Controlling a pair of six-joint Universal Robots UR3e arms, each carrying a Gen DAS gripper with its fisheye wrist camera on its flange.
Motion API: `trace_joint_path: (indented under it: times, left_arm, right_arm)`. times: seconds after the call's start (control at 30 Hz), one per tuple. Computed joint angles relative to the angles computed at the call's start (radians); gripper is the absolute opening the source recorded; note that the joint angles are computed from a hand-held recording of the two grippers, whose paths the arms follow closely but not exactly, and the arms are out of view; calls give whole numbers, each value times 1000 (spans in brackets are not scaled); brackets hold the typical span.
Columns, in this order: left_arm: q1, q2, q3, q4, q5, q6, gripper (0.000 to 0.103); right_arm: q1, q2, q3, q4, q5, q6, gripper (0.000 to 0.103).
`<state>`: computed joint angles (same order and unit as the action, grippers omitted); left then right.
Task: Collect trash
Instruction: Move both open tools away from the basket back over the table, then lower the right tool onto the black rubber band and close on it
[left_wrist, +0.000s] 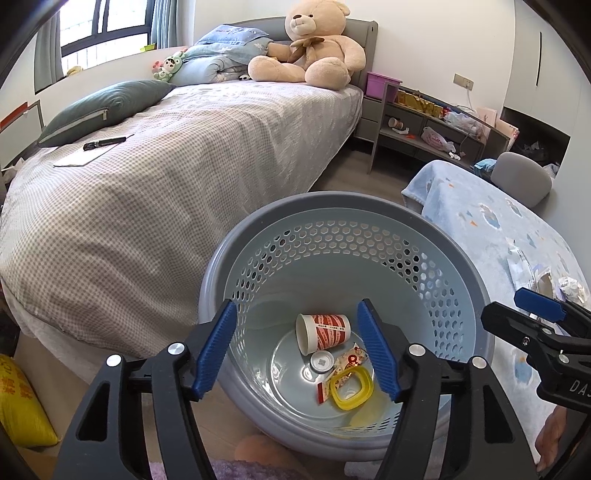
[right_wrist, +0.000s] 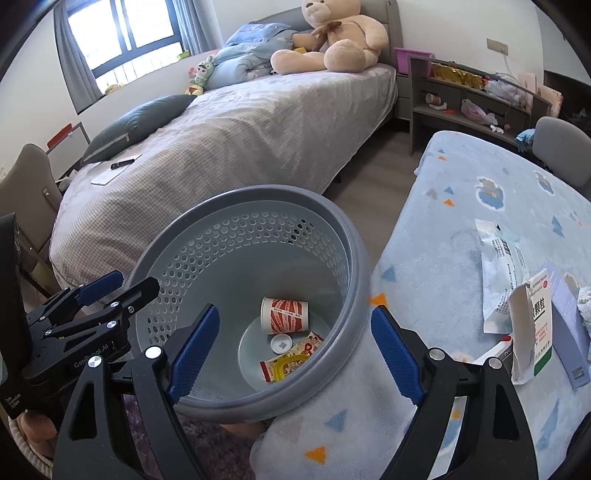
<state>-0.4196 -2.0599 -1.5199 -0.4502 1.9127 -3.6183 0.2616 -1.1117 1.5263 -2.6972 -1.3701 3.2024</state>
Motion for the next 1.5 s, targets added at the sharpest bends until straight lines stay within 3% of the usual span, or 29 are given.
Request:
trace_joint_path:
  times: [0.5, 0.8, 1.03, 1.3, 1.5]
  left_arm:
    - [-95, 9, 17, -58, 28, -45, 70]
    - [-174, -33, 122, -124, 45, -57, 70]
    - [-238, -109, 275, -176, 63, -64, 70]
    - [-302, -240, 521, -292, 65, -77, 70]
    - [-338, -331, 694, -381, 64, -79, 70]
  right_arm:
    - [-102, -270, 385, -91, -8, 19, 85]
    - [-284, -554, 676, -69, 9, -53, 87]
    - [-519, -820, 841, 64, 61, -170, 87]
    - [-884, -1110, 948, 308, 152, -413, 88]
    - [-1065, -1107, 971, 341, 167, -534, 88]
